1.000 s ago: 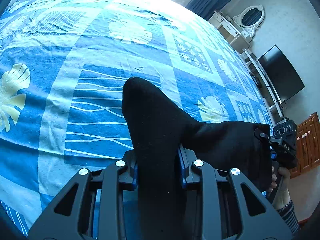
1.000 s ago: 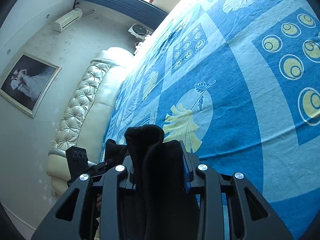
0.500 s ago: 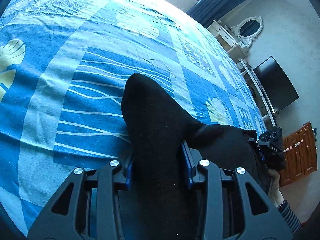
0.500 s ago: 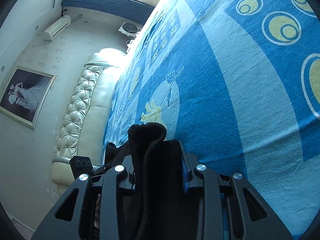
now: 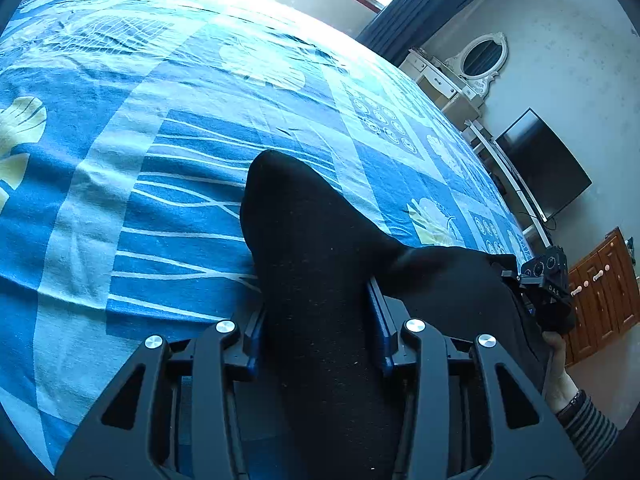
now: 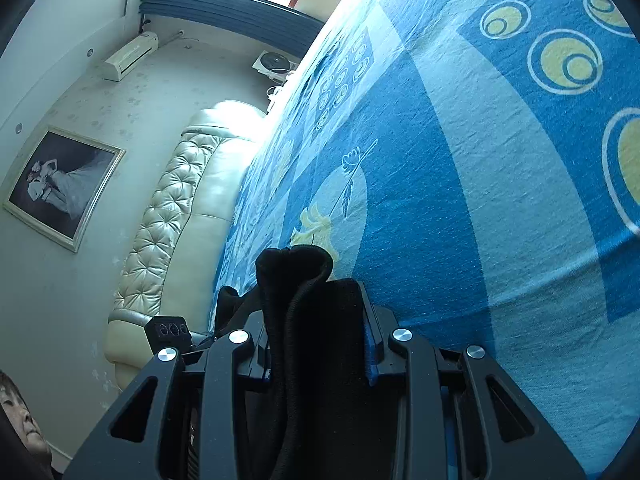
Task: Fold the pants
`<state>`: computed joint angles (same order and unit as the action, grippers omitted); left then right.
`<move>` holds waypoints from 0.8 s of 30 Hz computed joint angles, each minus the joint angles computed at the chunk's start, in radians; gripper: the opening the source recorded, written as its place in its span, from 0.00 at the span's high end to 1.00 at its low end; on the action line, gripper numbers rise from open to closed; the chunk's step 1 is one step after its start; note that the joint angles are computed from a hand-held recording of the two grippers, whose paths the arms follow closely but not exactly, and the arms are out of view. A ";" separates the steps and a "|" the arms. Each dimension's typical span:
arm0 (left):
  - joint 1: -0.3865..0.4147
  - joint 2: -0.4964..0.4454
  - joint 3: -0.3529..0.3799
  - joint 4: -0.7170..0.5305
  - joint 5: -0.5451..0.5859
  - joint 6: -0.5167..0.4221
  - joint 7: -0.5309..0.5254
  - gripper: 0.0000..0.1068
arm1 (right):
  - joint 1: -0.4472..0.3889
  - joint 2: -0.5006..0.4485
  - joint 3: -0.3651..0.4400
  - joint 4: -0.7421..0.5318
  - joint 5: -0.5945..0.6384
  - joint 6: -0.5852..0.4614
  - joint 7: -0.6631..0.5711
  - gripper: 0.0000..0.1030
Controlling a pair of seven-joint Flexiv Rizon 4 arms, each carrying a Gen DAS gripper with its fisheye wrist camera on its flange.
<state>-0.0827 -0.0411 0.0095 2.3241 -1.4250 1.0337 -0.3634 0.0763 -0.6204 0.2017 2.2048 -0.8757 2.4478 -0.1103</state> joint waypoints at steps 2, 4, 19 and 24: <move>-0.002 0.001 -0.001 0.001 0.001 0.006 0.002 0.61 | 0.003 0.000 -0.001 0.001 0.005 0.002 -0.005 0.70; -0.003 0.002 -0.001 0.002 0.002 0.009 0.002 0.60 | 0.003 0.000 0.000 0.001 0.007 0.003 -0.007 0.70; -0.039 0.040 -0.003 0.035 -0.008 0.124 -0.020 0.18 | 0.016 0.005 0.002 0.015 0.050 0.079 -0.040 0.46; -0.018 0.069 0.021 0.055 0.070 0.074 -0.121 0.14 | 0.031 0.075 -0.003 0.055 0.080 0.033 -0.025 0.24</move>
